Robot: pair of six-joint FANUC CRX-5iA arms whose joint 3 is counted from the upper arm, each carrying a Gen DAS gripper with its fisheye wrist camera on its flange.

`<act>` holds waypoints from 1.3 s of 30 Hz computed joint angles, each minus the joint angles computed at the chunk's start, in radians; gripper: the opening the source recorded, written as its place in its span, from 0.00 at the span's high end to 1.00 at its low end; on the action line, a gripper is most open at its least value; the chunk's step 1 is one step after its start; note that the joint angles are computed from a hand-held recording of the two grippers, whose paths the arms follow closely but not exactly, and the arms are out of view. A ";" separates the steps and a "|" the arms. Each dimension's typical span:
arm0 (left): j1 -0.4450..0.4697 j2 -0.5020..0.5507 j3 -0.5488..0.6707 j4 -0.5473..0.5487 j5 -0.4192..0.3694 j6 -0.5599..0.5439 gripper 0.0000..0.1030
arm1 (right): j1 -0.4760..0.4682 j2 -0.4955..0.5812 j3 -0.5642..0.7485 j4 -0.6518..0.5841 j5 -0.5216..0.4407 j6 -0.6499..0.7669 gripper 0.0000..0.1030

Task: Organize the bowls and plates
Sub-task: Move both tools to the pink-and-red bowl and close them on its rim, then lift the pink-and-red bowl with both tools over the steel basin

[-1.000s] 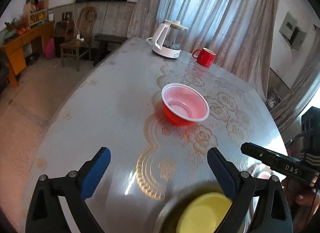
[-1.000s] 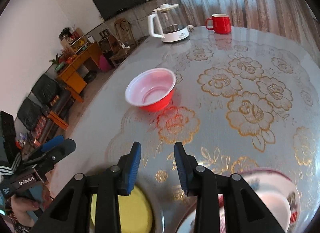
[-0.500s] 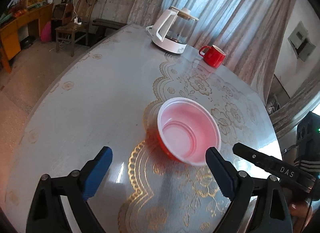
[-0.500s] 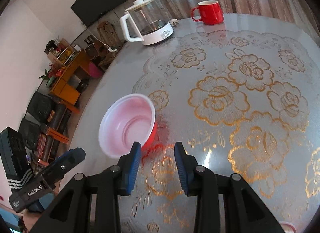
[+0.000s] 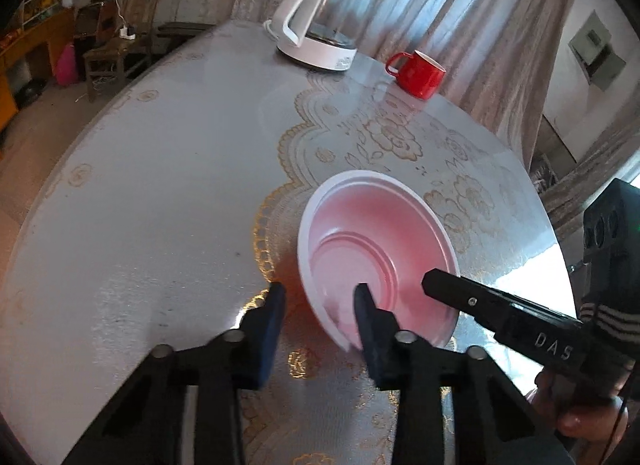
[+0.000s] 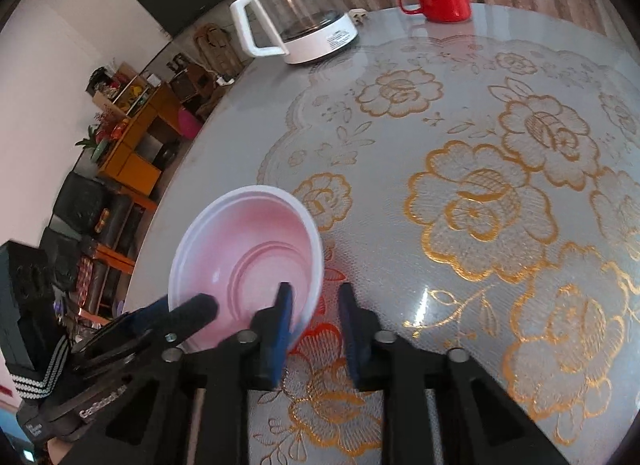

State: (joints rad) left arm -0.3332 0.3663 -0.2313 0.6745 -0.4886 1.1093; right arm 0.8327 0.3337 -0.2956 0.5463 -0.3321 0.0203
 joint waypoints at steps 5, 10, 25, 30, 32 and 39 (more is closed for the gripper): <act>-0.010 -0.009 0.039 -0.154 -0.021 0.080 0.80 | 0.017 -0.008 0.000 0.029 -0.043 -0.007 0.92; -0.012 -0.038 0.002 -0.128 -0.011 0.056 0.81 | 0.022 -0.039 -0.036 0.064 -0.037 -0.054 0.92; -0.040 -0.174 -0.100 -0.197 0.068 0.071 0.81 | 0.056 -0.108 -0.137 0.265 -0.024 -0.270 0.92; -0.050 -0.235 -0.162 -0.162 0.100 0.038 0.81 | 0.070 -0.153 -0.187 0.373 -0.025 -0.370 0.92; -0.054 -0.259 -0.190 -0.137 0.110 0.019 0.81 | 0.080 -0.175 -0.207 0.419 -0.034 -0.410 0.92; -0.074 -0.350 -0.300 -0.008 0.151 -0.085 0.81 | 0.117 -0.237 -0.264 0.523 -0.071 -0.506 0.92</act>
